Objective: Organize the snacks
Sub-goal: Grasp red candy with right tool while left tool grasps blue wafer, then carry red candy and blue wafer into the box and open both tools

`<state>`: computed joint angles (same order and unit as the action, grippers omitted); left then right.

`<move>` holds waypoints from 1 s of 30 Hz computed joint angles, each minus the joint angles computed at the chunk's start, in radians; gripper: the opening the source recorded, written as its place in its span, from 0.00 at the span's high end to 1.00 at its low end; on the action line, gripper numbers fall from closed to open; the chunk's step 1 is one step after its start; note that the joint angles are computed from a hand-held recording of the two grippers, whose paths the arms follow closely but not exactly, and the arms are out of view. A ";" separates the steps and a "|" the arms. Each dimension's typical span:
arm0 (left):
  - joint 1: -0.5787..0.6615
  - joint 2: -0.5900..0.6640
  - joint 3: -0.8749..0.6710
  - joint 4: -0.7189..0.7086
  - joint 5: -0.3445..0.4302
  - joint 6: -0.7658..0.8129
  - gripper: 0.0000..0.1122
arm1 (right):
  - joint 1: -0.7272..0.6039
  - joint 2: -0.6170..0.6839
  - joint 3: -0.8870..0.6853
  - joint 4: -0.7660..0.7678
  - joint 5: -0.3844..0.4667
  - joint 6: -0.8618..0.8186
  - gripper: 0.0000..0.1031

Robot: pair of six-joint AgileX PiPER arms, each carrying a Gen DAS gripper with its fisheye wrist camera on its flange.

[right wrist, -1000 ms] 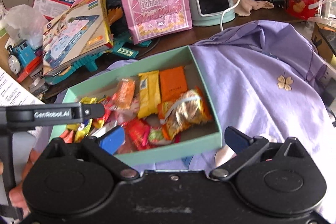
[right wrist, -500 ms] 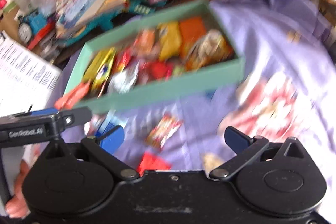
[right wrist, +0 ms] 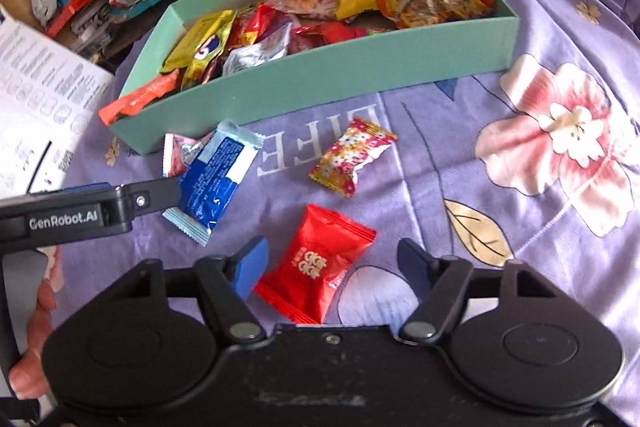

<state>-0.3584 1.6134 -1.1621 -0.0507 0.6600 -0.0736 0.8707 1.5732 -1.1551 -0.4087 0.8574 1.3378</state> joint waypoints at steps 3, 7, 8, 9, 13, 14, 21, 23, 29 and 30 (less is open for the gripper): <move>-0.001 0.023 -0.009 0.005 -0.005 -0.002 0.16 | 0.009 0.039 -0.029 -0.010 0.002 -0.041 0.50; -0.020 0.059 -0.035 0.012 -0.006 -0.012 0.16 | 0.042 0.036 -0.016 -0.061 0.014 -0.056 0.54; -0.027 0.067 -0.041 0.015 -0.006 -0.014 0.16 | 0.041 0.031 -0.010 -0.060 0.012 -0.067 0.54; -0.037 0.077 -0.050 0.020 -0.005 -0.018 0.16 | 0.038 0.026 -0.006 -0.057 0.015 -0.077 0.60; -0.076 0.112 -0.078 0.048 -0.007 -0.037 0.17 | 0.018 0.000 0.025 -0.055 0.015 -0.083 0.63; -0.086 0.121 -0.084 0.056 -0.006 -0.044 0.18 | 0.012 -0.005 0.030 -0.053 0.014 -0.085 0.63; -0.128 0.156 -0.099 0.109 0.010 -0.098 0.35 | 0.024 -0.009 0.055 -0.099 -0.006 -0.049 0.64; -0.136 0.159 -0.101 0.126 0.009 -0.116 0.36 | 0.021 -0.015 0.061 -0.104 -0.014 -0.044 0.66; -0.152 0.136 -0.084 0.160 -0.007 -0.136 0.62 | 0.017 -0.042 0.091 -0.106 -0.039 -0.013 0.69; -0.153 0.131 -0.080 0.162 -0.005 -0.140 0.62 | 0.016 -0.048 0.095 -0.106 -0.041 -0.008 0.69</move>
<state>-0.5110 1.7447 -1.2425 0.1117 0.6552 -0.2131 0.8871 1.5251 -1.0603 -0.5147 0.8167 1.3301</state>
